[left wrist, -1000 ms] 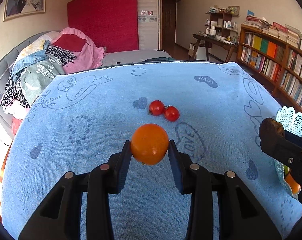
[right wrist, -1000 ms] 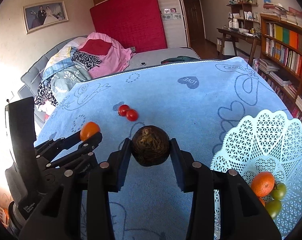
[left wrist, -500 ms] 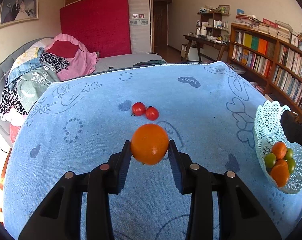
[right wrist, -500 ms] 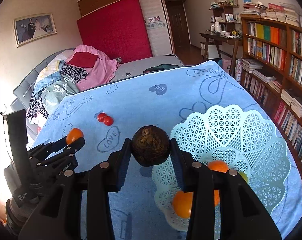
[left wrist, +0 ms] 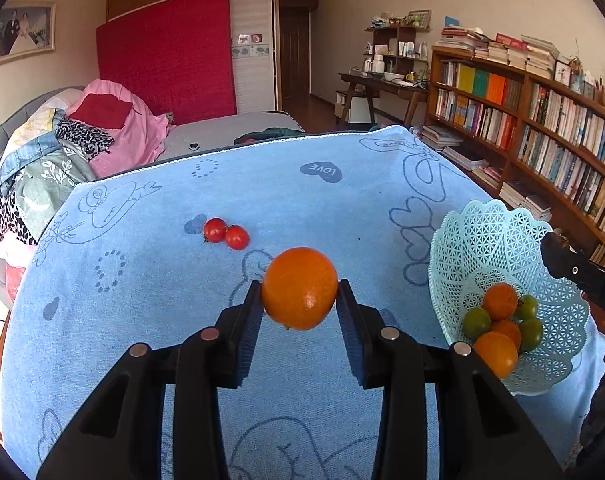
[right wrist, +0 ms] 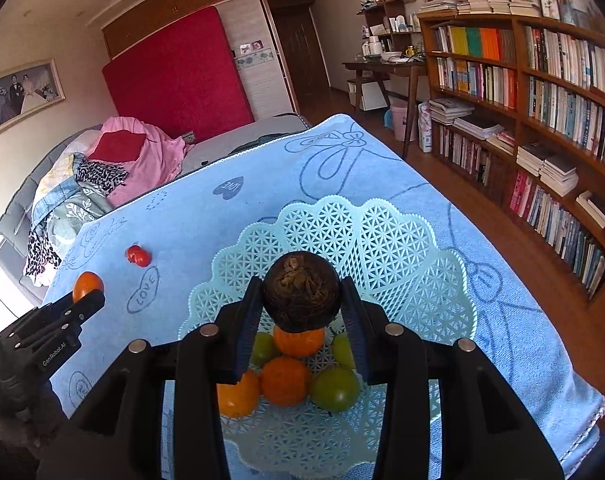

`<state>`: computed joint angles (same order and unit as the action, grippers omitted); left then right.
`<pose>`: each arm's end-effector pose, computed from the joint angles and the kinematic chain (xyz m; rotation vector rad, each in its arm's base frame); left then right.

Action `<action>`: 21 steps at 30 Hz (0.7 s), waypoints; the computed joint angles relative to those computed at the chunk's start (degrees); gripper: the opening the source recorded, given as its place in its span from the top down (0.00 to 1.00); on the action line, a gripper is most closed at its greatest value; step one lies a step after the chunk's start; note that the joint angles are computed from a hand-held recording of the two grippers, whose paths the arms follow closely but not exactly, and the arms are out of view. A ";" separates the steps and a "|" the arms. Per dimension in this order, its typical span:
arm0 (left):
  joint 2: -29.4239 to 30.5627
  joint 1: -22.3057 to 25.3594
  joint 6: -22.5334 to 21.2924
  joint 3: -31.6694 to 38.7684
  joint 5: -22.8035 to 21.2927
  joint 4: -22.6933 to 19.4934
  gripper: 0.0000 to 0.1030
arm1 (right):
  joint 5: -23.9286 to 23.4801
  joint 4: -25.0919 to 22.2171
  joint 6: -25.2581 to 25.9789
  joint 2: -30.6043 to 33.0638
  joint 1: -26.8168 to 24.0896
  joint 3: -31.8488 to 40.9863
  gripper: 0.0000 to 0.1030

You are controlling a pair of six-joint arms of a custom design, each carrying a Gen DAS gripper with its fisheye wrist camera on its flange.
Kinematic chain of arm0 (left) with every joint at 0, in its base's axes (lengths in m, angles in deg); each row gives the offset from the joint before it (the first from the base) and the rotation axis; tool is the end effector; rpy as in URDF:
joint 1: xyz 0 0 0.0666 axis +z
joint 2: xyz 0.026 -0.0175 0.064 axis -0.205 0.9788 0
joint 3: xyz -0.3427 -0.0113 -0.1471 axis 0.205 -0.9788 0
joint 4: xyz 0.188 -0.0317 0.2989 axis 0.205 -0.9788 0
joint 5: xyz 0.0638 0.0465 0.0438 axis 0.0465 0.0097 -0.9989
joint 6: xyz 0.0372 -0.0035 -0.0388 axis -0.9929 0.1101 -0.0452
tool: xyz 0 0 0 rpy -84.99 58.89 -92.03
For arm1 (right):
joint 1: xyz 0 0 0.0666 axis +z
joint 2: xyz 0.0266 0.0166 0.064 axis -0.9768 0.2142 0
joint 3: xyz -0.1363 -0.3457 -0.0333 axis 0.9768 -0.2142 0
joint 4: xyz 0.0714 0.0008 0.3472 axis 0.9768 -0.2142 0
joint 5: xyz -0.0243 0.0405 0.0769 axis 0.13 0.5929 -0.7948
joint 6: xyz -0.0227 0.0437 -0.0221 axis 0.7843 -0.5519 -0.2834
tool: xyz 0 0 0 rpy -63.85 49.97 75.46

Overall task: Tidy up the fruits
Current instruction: 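Carry the brown fruit and the orange over the white basket with both tools, then open the right tool to drop the brown fruit while the left tool releases the orange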

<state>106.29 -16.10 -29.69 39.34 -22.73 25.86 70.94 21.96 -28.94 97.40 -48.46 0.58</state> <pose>0.4047 -0.0277 0.3817 -0.0025 2.2380 0.0289 0.4093 0.2217 0.3748 0.0219 2.2401 0.3584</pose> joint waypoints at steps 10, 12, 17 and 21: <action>1.58 -4.04 0.12 2.04 -1.20 -0.94 0.63 | -2.12 0.16 -0.12 1.07 -2.46 -0.41 0.61; 2.09 -4.76 0.08 2.48 -1.39 -1.03 0.63 | -2.45 0.37 -0.08 1.24 -2.82 -0.38 0.60; 3.50 -6.15 -0.11 3.89 -1.31 -1.13 0.63 | -3.03 0.51 0.14 1.75 -3.47 -0.14 0.60; 4.81 -6.96 -0.24 5.09 -0.30 -1.17 0.63 | -3.18 0.83 0.38 1.96 -3.75 -0.01 0.60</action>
<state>111.10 -23.06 -29.93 44.43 -23.03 24.68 67.76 22.79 -28.56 99.37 -52.21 0.56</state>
